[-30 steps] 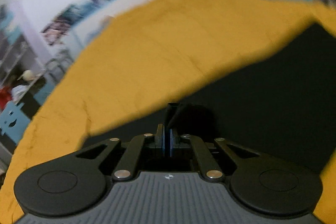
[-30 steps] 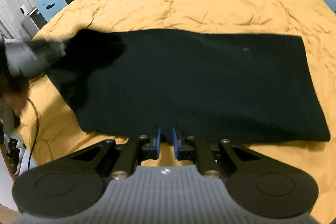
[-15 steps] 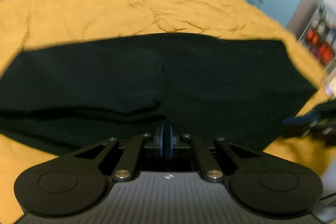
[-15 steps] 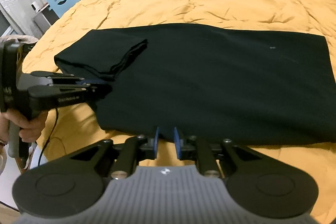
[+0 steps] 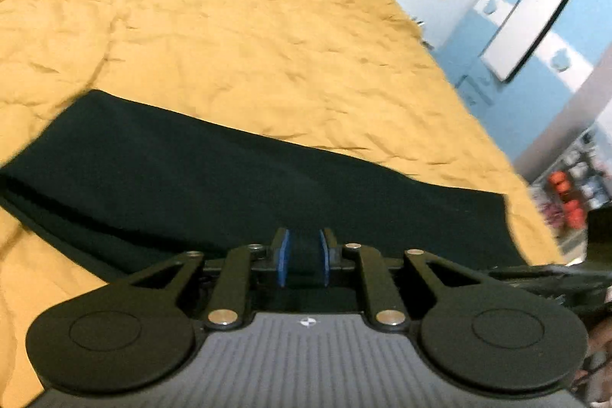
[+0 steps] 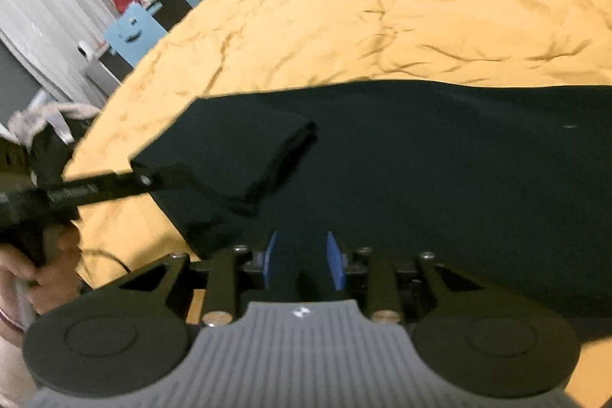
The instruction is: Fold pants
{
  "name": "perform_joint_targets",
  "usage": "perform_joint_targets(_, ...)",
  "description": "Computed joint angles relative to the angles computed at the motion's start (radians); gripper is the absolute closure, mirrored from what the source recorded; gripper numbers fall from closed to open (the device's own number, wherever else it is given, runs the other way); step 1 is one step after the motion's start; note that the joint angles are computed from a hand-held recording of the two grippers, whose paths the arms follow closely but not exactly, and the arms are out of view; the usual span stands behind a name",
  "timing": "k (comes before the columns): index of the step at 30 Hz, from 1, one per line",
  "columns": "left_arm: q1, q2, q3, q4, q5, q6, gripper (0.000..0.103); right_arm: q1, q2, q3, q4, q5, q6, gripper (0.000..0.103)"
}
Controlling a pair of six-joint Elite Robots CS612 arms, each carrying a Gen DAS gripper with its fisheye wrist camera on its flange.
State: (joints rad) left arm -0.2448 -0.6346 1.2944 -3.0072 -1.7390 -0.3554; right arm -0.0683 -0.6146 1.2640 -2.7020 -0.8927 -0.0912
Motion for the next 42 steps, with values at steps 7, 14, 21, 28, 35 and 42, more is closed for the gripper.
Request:
perform_joint_targets(7,-0.006,0.048,-0.067,0.039,0.111,-0.1,0.086,0.025,0.104,-0.163,0.074,0.071,0.213,0.064)
perform_joint_targets(14,-0.003,0.054,-0.065,0.033,0.148,-0.109,0.086,0.031,0.208,-0.303,0.138,0.153,0.4,0.07)
perform_joint_targets(21,0.009,0.035,-0.023,-0.037,0.169,-0.187,0.086,0.036,0.236,-0.35,0.124,0.176,0.413,0.103)
perform_joint_targets(28,0.003,-0.016,0.044,-0.115,0.3,-0.199,0.086,0.039,0.166,-0.321,0.069,0.173,0.254,0.103)
perform_joint_targets(35,-0.005,-0.051,0.065,-0.132,0.348,-0.139,0.086,-0.02,0.036,-0.242,0.149,0.185,0.032,0.103)
perform_joint_targets(42,-0.018,-0.038,0.036,-0.116,0.331,-0.077,0.086,-0.103,-0.05,-0.203,0.281,0.102,-0.063,0.103)
